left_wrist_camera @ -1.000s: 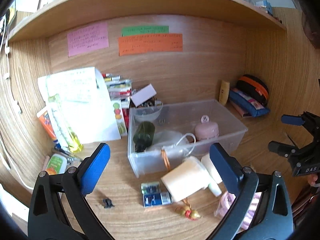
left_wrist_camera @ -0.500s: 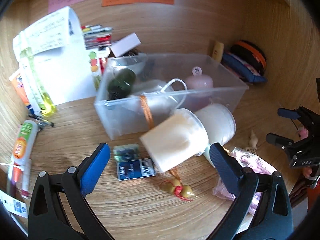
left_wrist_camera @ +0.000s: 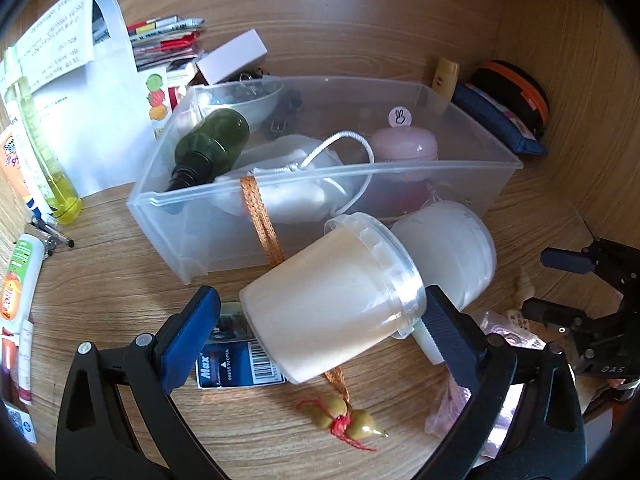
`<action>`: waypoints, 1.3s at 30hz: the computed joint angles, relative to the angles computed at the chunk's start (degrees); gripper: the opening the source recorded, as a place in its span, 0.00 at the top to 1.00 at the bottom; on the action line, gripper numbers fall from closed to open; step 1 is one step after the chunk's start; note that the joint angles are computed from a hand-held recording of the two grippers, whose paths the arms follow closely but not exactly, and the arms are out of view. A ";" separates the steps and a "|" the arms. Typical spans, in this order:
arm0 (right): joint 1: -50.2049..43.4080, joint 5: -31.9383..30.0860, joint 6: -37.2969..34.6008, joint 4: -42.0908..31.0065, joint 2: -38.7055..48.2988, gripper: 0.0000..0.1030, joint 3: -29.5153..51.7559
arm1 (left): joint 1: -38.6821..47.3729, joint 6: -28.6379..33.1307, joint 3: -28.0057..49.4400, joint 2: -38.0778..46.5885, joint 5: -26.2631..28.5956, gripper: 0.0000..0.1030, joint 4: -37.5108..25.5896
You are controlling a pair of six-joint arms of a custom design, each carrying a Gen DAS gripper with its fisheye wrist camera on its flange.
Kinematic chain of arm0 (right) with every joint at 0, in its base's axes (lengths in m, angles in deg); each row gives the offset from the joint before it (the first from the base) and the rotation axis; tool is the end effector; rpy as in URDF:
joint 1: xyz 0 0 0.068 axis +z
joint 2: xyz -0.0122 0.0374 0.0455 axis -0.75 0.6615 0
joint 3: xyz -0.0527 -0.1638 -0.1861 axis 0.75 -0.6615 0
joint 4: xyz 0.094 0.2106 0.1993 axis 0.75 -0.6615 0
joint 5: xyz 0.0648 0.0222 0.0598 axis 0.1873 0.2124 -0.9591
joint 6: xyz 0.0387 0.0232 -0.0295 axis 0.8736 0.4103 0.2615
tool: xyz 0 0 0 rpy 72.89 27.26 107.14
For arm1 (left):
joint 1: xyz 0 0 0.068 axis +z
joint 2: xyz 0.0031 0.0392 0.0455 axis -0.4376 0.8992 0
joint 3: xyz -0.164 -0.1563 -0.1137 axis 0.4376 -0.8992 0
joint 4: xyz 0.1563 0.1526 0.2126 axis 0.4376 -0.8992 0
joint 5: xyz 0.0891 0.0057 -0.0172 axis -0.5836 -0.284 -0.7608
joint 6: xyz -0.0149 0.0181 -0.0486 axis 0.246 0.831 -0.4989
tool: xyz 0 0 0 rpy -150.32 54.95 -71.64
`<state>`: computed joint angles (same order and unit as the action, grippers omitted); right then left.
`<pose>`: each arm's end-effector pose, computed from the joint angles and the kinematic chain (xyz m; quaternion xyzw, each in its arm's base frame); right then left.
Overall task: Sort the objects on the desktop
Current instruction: 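Grasp the white cylindrical jar with the left gripper, then lift the white jar with the left gripper while the right gripper grasps the seashell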
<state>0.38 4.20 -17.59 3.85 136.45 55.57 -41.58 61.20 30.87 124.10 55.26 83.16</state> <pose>0.2023 0.2080 0.0791 -0.0346 0.9422 0.0065 0.3333 0.3020 -0.0943 0.0534 0.2780 0.8915 -0.1333 0.3320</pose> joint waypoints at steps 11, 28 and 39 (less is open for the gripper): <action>-2.65 -6.29 0.07 2.75 -1.25 0.51 -1.22 | -0.97 -0.09 -0.31 1.75 -2.00 0.03 4.77; -7.18 -11.58 0.82 4.11 -1.60 0.82 -1.79 | 1.56 -1.77 -0.80 1.04 2.93 0.15 4.85; -5.49 -7.51 -0.08 2.71 0.04 0.83 0.85 | 3.91 -3.87 -4.52 -1.89 5.64 0.15 9.49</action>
<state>-5.11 -3.31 -17.66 6.56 136.49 56.43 -37.67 57.34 26.35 122.20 60.90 92.65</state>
